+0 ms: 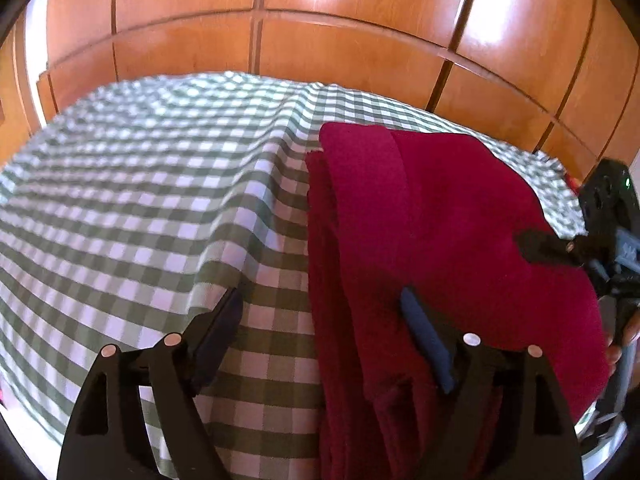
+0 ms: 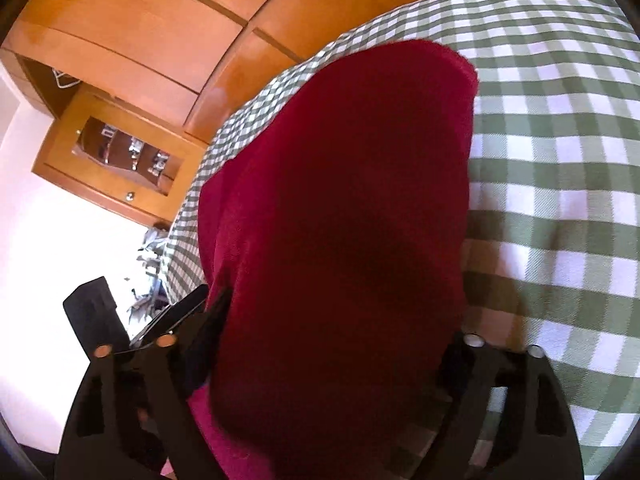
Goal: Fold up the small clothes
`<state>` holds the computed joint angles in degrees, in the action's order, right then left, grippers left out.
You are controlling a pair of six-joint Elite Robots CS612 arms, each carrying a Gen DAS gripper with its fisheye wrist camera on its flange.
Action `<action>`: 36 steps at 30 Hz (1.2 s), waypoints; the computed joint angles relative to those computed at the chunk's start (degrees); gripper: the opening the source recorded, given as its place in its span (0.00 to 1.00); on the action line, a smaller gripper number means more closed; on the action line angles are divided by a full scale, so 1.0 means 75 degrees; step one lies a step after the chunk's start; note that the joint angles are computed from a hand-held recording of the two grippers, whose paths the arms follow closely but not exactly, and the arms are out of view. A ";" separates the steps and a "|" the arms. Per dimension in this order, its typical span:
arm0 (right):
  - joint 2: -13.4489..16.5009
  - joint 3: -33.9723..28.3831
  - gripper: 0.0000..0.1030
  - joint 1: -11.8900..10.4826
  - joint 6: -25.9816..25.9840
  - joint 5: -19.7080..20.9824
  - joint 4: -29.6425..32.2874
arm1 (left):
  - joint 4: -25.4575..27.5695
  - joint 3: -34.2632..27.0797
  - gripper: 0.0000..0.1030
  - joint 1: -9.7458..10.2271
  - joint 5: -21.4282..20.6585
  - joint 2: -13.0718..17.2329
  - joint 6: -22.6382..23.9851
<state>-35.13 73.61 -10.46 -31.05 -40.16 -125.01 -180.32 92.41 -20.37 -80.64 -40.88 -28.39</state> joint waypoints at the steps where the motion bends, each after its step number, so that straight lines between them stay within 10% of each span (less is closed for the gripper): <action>1: -0.0025 0.0060 0.67 0.0004 0.0045 -0.0023 -0.0126 | -0.0067 -0.0004 0.77 0.0065 -0.0265 0.0028 -0.0145; 7: -0.0363 0.0508 0.47 -0.0022 0.0084 0.0062 -0.0835 | -0.1006 0.0039 0.34 0.0323 -0.1850 0.0215 -0.0400; 17: -0.0809 0.1032 0.43 -0.0463 0.0808 0.0674 -0.2582 | -0.0750 -0.0452 0.08 0.0112 -0.2220 0.0235 0.0464; 27: -0.0150 0.0210 0.42 -0.1353 0.3910 -0.0282 -0.5383 | 0.1683 -0.3783 0.03 -0.0626 -0.2174 0.1353 0.2052; 32: 0.0422 -0.0498 0.43 -0.1675 0.4656 -0.1849 -0.4669 | 0.3788 -0.5828 0.07 -0.1101 -0.1395 0.2320 0.2803; 36: 0.0672 -0.0475 0.50 -0.1828 0.4891 -0.1761 -0.4840 | 0.4560 -0.6720 0.08 -0.1469 -0.0289 0.2885 0.3536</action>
<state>-30.09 70.05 -24.17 5.63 -53.37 -161.30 -146.12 42.01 -31.39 -82.80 -19.24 -1.87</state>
